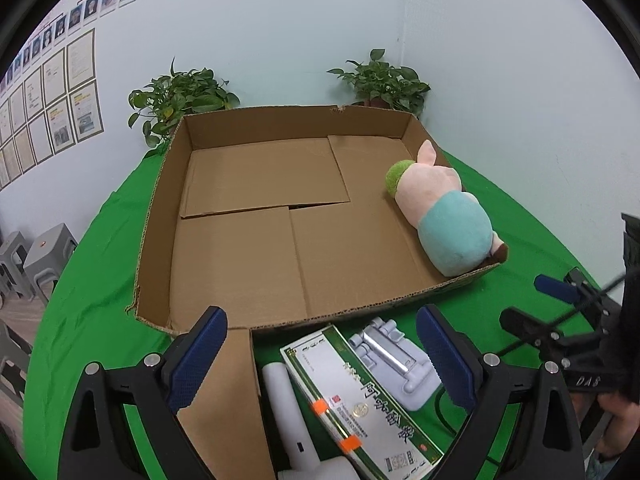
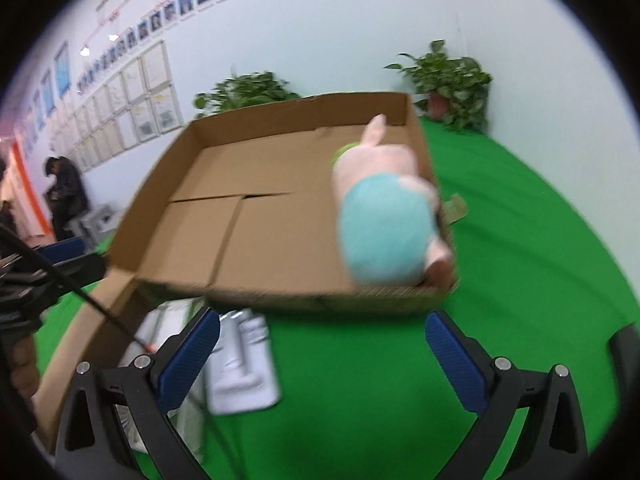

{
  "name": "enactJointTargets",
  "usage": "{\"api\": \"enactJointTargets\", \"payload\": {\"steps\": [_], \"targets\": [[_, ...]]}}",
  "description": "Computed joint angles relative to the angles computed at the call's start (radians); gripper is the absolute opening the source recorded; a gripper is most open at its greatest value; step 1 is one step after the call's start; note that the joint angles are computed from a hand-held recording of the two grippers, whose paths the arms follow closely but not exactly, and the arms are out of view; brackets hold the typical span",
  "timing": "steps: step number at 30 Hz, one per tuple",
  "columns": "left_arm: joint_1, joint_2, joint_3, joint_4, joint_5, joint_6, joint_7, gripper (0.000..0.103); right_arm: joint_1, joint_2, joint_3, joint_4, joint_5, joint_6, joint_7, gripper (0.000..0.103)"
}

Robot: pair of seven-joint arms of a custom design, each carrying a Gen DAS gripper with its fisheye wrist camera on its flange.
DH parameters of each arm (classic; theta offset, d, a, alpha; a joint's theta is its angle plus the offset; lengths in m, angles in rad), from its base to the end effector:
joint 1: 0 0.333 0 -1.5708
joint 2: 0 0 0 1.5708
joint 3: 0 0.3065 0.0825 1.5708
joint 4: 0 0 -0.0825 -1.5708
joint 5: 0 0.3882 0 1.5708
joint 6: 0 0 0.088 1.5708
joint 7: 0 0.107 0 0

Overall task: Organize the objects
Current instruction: 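Withdraw both tools from the box toward the medicine box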

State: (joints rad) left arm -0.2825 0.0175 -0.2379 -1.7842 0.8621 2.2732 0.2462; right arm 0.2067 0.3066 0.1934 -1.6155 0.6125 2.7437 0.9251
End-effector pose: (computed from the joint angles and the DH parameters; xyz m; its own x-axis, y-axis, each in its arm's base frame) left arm 0.5422 -0.2878 0.5828 0.3542 -0.9338 0.0504 -0.5793 -0.2614 -0.7720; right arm 0.6591 0.2347 0.5311 0.5695 -0.8099 -0.1403 -0.5575 -0.2552 -0.7900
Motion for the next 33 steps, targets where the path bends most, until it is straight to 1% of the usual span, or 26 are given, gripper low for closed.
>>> {"api": "enactJointTargets", "payload": {"steps": [1, 2, 3, 4, 5, 6, 7, 8, 9, 10, 11, 12, 13, 14, 17, 19, 20, 24, 26, 29, 31, 33], "targets": [[-0.002, -0.014, -0.002, -0.020, 0.011, 0.008, -0.024, 0.095, -0.010, -0.022, 0.021, -0.037, 0.040, 0.030, -0.045, 0.078], [-0.003, -0.036, -0.004, -0.051, 0.026, 0.019, -0.055, 0.085, -0.004, -0.036, 0.023, -0.066, 0.044, 0.062, -0.064, 0.056], [-0.002, -0.050, -0.009, -0.068, 0.030, 0.016, -0.070, 0.073, 0.011, -0.050, 0.013, -0.092, 0.020, 0.086, -0.059, 0.010], [0.000, -0.064, -0.014, -0.086, 0.021, 0.014, -0.071, 0.039, 0.016, -0.067, 0.012, -0.123, 0.019, 0.107, -0.065, 0.003], [0.002, -0.082, -0.017, -0.107, -0.002, 0.012, -0.066, 0.012, 0.002, -0.081, 0.030, -0.141, 0.065, 0.115, -0.105, 0.003], [0.006, -0.098, -0.022, -0.126, -0.008, 0.014, -0.075, 0.009, -0.014, -0.092, 0.047, -0.151, 0.124, 0.108, -0.157, 0.003], [0.010, -0.117, -0.029, -0.149, -0.006, 0.018, -0.090, 0.009, -0.027, -0.106, 0.059, -0.159, 0.180, 0.086, -0.222, 0.003], [0.014, -0.143, -0.036, -0.178, -0.005, 0.022, -0.106, 0.011, -0.029, -0.118, 0.062, -0.167, 0.224, 0.073, -0.280, 0.003], [0.019, -0.163, -0.042, -0.199, -0.010, 0.023, -0.119, 0.028, -0.027, -0.132, 0.064, -0.179, 0.263, 0.070, -0.338, 0.017], [0.024, -0.180, -0.050, -0.214, -0.022, 0.013, -0.129, 0.047, -0.022, -0.144, 0.061, -0.190, 0.288, 0.055, -0.382, 0.056], [0.028, -0.207, -0.057, -0.241, -0.033, 0.005, -0.146, 0.093, -0.019, -0.158, 0.060, -0.201, 0.324, 0.028, -0.439, 0.080], [0.037, -0.232, -0.066, -0.266, -0.026, 0.009, -0.175, 0.102, -0.019, -0.172, 0.061, -0.210, 0.382, 0.008, -0.510, 0.103], [0.047, -0.260, -0.076, -0.296, -0.012, 0.016, -0.210, 0.102, -0.017, -0.195, 0.063, -0.232, 0.452, -0.004, -0.591, 0.102], [0.050, -0.287, -0.082, -0.322, -0.029, 0.012, -0.215, 0.102, -0.008, -0.209, 0.055, -0.244, 0.475, -0.020, -0.632, 0.102], [0.054, -0.327, -0.092, -0.360, -0.113, -0.021, -0.170, 0.102, 0.025, -0.236, 0.022, -0.262, 0.456, -0.077, -0.689, 0.102], [0.059, -0.363, -0.096, -0.402, -0.151, -0.007, -0.167, 0.102, 0.046, -0.254, -0.002, -0.273, 0.453, -0.117, -0.721, 0.102], [0.057, -0.389, -0.092, -0.435, -0.182, 0.015, -0.165, 0.102, 0.054, -0.264, -0.015, -0.276, 0.453, -0.155, -0.739, 0.102], [0.064, -0.474, -0.093, -0.543, -0.281, 0.098, -0.163, 0.102, 0.071, -0.319, -0.079, -0.284, 0.511, -0.404, -0.853, 0.102], [0.070, -0.495, -0.092, -0.585, -0.333, 0.155, -0.164, 0.102, 0.074, -0.328, -0.105, -0.271, 0.526, -0.530, -0.849, 0.102], [0.074, -0.509, -0.098, -0.626, -0.400, 0.218, -0.148, 0.100, 0.076, -0.317, -0.122, -0.243, 0.525, -0.651, -0.776, 0.102], [0.078, -0.521, -0.109, -0.651, -0.433, 0.245, -0.144, 0.096, 0.078, -0.303, -0.121, -0.233, 0.526, -0.704, -0.720, 0.102], [0.081, -0.521, -0.119, -0.658, -0.463, 0.260, -0.136, 0.092, 0.088, -0.300, -0.110, -0.246, 0.512, -0.697, -0.683, 0.102]]}}
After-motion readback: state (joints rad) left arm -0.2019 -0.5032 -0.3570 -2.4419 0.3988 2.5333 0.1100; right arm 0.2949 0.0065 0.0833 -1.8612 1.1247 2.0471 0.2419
